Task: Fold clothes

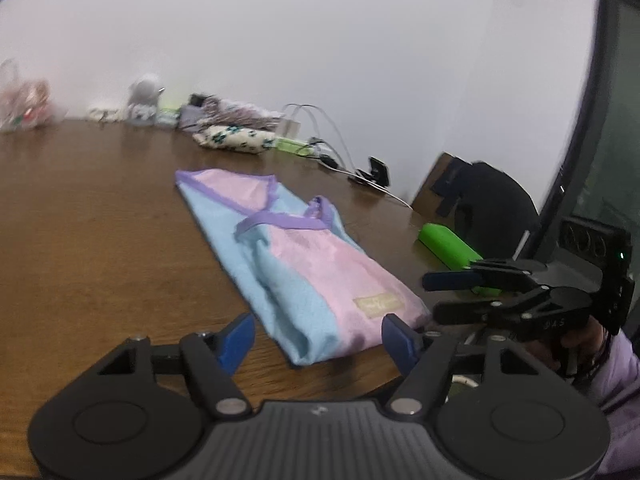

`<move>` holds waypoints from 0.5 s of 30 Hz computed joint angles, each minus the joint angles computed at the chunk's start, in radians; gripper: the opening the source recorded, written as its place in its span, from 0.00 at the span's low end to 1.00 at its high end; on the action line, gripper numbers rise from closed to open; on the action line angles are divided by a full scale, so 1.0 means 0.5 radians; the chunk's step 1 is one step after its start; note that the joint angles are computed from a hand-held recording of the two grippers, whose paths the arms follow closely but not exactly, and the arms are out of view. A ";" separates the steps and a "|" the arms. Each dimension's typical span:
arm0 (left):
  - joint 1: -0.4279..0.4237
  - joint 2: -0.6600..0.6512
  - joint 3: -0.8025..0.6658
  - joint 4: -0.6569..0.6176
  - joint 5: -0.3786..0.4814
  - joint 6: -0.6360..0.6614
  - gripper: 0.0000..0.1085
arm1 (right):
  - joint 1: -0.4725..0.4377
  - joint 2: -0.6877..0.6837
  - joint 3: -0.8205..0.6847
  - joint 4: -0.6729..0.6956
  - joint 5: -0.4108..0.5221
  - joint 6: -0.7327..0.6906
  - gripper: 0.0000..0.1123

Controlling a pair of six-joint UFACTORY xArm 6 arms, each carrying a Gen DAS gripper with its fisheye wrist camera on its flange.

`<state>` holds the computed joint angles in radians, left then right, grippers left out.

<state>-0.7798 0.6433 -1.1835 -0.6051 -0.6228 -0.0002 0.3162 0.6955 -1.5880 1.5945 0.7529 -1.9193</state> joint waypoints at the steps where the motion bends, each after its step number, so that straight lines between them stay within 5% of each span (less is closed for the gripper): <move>1: -0.011 0.009 -0.004 0.009 -0.013 0.043 0.57 | 0.014 -0.009 0.015 -0.008 -0.012 -0.024 0.54; 6: -0.039 0.052 -0.036 0.012 -0.030 0.159 0.56 | 0.084 -0.012 0.052 -0.027 -0.167 -0.115 0.52; 8: -0.051 0.060 -0.066 -0.092 0.001 0.239 0.37 | 0.103 -0.012 0.067 0.041 -0.245 -0.213 0.48; 9: -0.051 0.060 -0.078 -0.125 0.027 0.284 0.16 | 0.101 -0.008 0.064 0.050 -0.248 -0.219 0.46; 10: -0.052 0.059 -0.087 -0.159 0.052 0.332 0.08 | 0.097 -0.013 0.071 0.057 -0.246 -0.218 0.41; 15: 0.047 0.044 -0.004 0.166 0.040 0.006 0.08 | 0.081 0.000 0.069 0.125 -0.221 -0.267 0.24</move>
<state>-0.7564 0.6656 -1.1855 -0.5221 -0.6028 0.0028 0.3569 0.6953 -1.5537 1.6570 0.6426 -2.0526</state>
